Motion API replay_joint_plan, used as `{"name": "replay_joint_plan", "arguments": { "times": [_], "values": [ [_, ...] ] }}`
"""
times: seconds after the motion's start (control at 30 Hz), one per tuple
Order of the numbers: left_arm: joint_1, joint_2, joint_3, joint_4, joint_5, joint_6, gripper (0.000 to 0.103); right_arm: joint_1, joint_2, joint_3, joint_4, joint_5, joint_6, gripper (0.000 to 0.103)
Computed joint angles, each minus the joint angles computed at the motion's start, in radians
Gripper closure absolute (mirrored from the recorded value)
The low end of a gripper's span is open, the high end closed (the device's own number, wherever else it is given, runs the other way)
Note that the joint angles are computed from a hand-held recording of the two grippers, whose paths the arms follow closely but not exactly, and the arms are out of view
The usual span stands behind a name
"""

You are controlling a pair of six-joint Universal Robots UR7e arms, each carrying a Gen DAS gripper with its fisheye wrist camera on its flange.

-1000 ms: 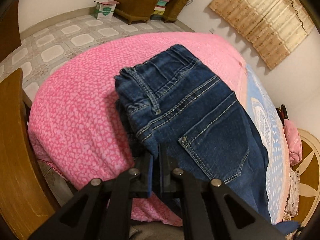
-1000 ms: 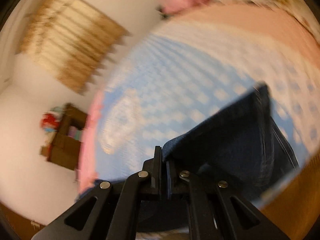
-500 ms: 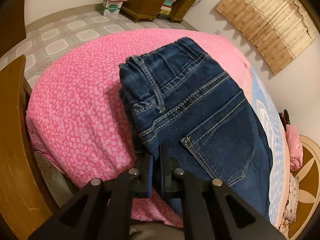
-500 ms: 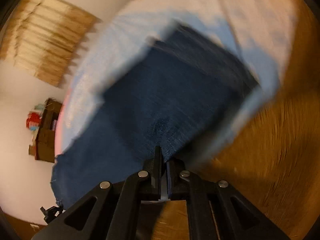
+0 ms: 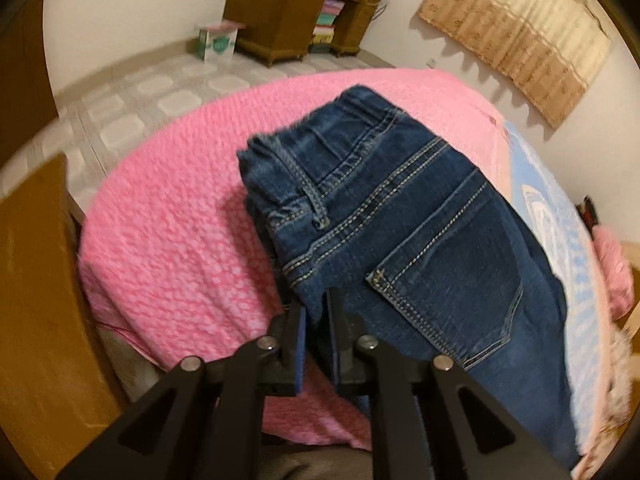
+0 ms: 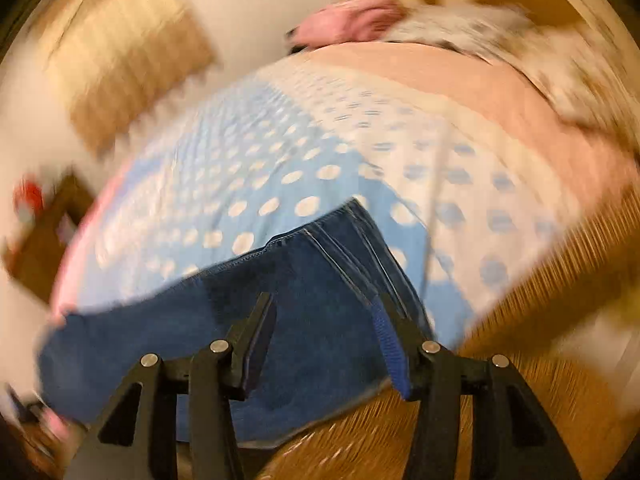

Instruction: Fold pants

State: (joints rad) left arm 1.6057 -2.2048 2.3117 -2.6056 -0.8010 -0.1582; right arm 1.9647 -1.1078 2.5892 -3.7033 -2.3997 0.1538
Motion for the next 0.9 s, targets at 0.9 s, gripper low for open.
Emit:
{"name": "replay_joint_plan", "arguments": {
  "times": [0.9],
  "values": [
    [-0.331,-0.125,0.029,0.321,0.384,-0.219,0.088,-0.164,0.156,-0.155,-0.001,0.001,-0.433,0.090]
  ]
}}
